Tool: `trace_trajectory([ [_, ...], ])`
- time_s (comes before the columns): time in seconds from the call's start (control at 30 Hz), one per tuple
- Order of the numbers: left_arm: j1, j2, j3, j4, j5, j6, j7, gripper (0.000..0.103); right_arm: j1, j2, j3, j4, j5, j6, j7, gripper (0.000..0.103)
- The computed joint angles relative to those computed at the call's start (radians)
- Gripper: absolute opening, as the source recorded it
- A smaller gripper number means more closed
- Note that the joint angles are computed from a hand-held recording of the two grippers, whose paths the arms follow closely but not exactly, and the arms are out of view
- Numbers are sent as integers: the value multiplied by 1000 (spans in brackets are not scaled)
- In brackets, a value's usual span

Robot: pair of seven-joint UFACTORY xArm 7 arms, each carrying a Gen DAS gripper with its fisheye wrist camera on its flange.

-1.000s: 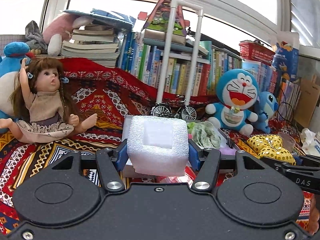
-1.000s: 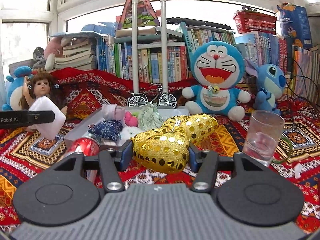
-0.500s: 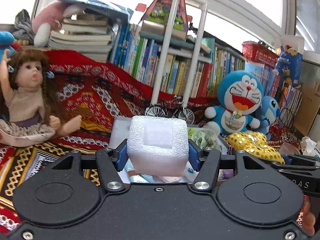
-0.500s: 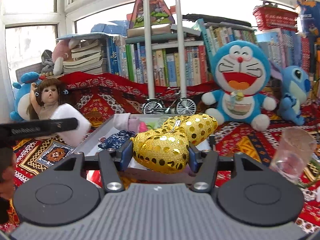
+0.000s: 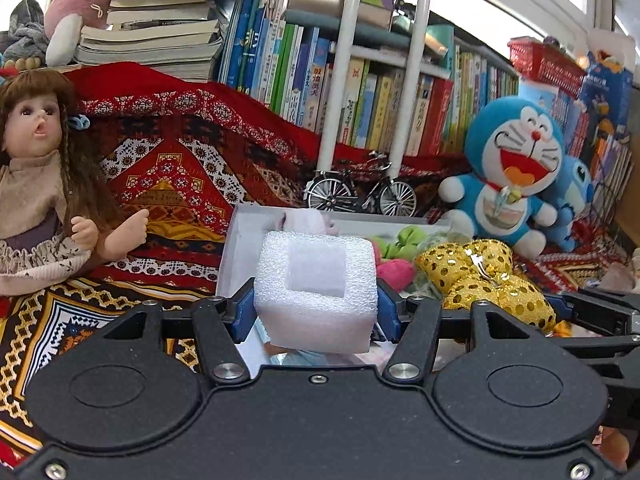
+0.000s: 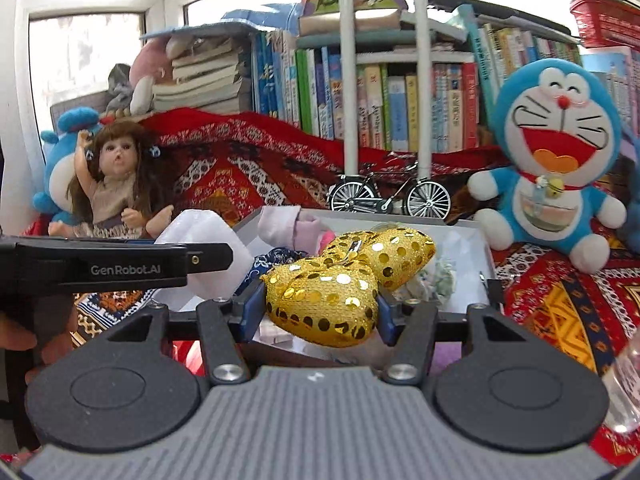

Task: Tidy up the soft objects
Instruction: 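Lower the gold heart into the tray and open right tool while left tool drops the foam cube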

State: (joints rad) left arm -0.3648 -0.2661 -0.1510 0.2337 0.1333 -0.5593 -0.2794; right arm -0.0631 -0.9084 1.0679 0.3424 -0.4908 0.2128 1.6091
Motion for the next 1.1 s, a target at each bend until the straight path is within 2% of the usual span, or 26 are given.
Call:
trace_trajectory([
  [0.1, 17, 33, -38, 21, -51, -3, 46, 57, -42, 16, 8, 4, -9, -39, -6, 59],
  [0.3, 22, 97, -73, 69, -143, -1, 114, 57, -124, 47, 29, 18, 2, -86, -36, 60],
  [0.53, 7, 148, -65, 105, -172, -3, 161, 57, -191, 69, 56, 0, 50, -160, -34, 60],
  [1.1, -33, 227, -71, 170, -281, -7, 253, 57, -265, 97, 89, -26, 149, -242, -38, 62],
])
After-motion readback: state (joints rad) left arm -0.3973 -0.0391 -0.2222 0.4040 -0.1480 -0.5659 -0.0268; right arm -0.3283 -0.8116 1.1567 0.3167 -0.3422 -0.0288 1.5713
